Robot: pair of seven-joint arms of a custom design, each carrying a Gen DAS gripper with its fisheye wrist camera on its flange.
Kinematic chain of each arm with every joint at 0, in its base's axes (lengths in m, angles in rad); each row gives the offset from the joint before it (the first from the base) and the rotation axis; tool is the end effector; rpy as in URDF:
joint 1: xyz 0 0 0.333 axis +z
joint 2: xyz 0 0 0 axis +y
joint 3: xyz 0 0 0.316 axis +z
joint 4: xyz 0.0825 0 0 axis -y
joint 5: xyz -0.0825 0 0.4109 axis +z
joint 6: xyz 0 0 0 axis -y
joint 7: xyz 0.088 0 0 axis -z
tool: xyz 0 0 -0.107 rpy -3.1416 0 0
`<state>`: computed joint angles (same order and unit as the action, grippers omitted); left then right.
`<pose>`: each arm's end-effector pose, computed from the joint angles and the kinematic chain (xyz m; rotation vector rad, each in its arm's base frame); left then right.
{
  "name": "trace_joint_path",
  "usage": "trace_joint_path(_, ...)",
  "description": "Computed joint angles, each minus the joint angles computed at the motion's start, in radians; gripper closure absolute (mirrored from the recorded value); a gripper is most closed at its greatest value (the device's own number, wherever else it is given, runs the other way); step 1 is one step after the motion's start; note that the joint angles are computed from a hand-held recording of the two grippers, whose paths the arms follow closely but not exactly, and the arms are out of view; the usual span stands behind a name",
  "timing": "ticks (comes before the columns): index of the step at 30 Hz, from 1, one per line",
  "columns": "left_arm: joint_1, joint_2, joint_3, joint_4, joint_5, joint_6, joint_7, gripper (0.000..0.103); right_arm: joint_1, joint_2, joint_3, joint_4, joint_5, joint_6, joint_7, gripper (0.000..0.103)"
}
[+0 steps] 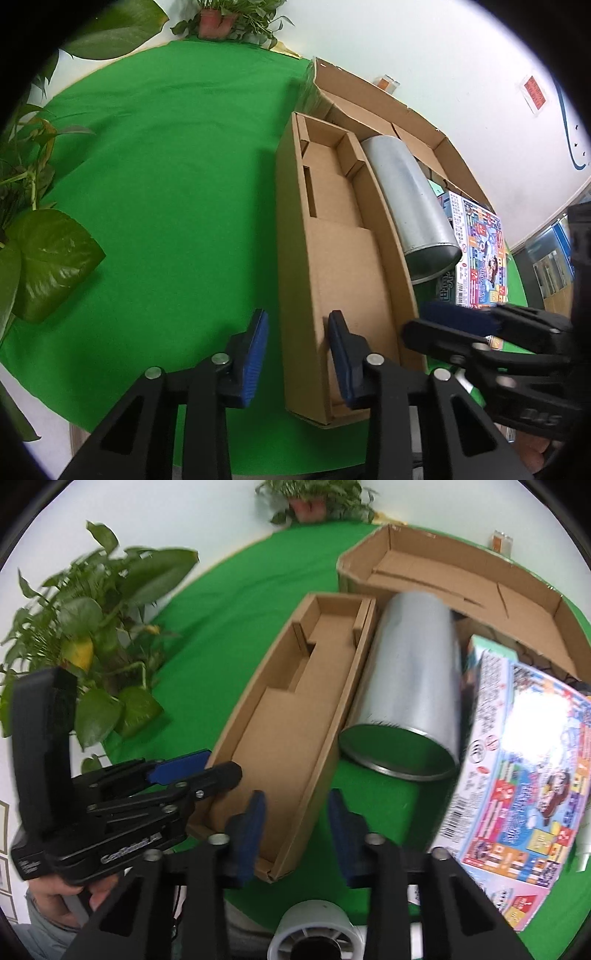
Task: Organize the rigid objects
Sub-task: 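Grasp the narrow cardboard insert tray's wall with the left gripper, then lift the cardboard insert and lower it into the large box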
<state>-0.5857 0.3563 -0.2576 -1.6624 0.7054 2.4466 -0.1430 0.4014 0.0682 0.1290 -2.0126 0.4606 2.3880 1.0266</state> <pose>0.4928 -0.5210 0.4434 -2.3733 1.4760 -0.8756 0.5328 0.3158 0.4399 -2.4612 1.0235 0.0643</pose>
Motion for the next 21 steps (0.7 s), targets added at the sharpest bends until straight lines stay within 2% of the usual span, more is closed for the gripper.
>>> trace_joint_path(2,0.004,0.005,-0.002,0.004,-0.006,0.007,0.011,0.073,0.009,0.02,0.002,0.006,-0.036,0.013,0.038,0.086)
trace_joint_path(4,0.01,0.004,-0.001,-0.003,-0.014,0.025,0.011,0.074,0.019,0.039,0.001,0.011,-0.076,0.037,0.08,0.09)
trace_joint_path(6,0.016,0.002,0.001,-0.014,-0.012,0.063,0.011,0.084,0.02,0.051,0.001,0.023,-0.073,0.03,0.09,0.09)
trace_joint_path(7,0.016,0.003,0.002,-0.012,-0.01,0.068,0.015,0.084,0.021,0.058,0.001,0.026,-0.073,0.03,0.093,0.09)
trace_joint_path(13,-0.003,0.011,0.007,0.013,0.006,0.014,0.023,0.09,0.034,0.057,0.004,0.013,-0.094,0.063,0.124,0.091)
trace_joint_path(18,-0.013,0.01,0.008,0.025,0.011,-0.021,0.019,0.091,0.015,0.029,0.001,-0.004,-0.056,0.046,0.067,0.091)
trace_joint_path(21,-0.033,-0.013,0.015,0.023,0.053,-0.065,-0.026,0.091,0.004,0.0,0.005,-0.028,0.031,0.057,-0.006,0.091)
